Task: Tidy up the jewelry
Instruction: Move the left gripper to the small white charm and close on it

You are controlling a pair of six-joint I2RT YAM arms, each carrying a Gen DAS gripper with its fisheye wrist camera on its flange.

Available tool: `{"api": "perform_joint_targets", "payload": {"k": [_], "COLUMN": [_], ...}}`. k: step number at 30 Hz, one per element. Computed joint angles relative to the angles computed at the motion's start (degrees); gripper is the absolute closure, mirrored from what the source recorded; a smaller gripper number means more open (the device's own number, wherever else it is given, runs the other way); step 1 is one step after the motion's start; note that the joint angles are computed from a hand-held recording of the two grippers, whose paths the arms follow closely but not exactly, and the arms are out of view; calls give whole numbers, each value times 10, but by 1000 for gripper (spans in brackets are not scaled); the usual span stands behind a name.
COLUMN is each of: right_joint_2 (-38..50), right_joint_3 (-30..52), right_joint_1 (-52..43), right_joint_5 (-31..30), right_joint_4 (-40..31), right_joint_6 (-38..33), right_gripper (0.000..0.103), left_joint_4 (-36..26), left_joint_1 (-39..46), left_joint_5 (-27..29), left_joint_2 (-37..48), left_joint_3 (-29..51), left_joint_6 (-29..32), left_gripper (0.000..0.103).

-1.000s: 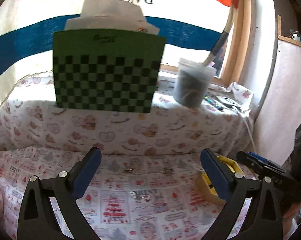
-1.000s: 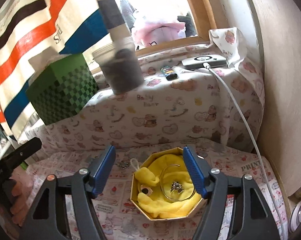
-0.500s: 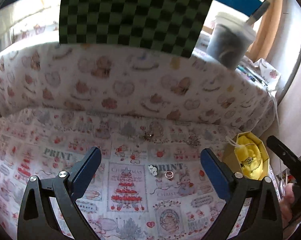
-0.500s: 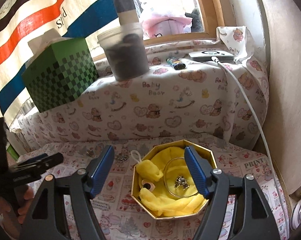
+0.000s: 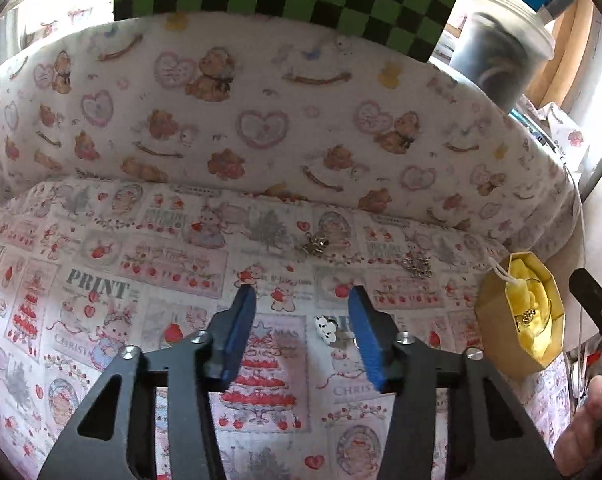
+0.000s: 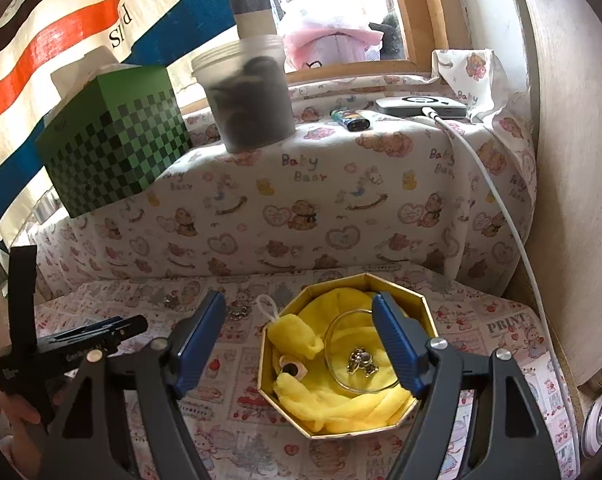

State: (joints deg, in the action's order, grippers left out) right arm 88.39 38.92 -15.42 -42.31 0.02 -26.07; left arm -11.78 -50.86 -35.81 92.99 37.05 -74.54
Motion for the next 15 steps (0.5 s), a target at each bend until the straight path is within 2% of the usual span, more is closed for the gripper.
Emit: {"api": "perform_joint_targets", "payload": {"k": [6, 12, 15], "right_joint_2": [-1, 6, 6], "right_joint_3": [-2, 4, 4], "right_joint_1": [4, 5, 6], "right_joint_5": [5, 11, 15], "right_joint_4": [-1, -6, -5], "right_joint_6": [-6, -6, -5], "right_gripper": [29, 29, 29], "left_joint_4": [11, 13, 6], "left_joint_1": [3, 4, 6], "left_joint_5": [17, 38, 39], "left_joint_2": [35, 60, 75], "left_joint_3": [24, 46, 61], "left_joint_6": [27, 51, 49], "left_gripper": [66, 77, 77]}}
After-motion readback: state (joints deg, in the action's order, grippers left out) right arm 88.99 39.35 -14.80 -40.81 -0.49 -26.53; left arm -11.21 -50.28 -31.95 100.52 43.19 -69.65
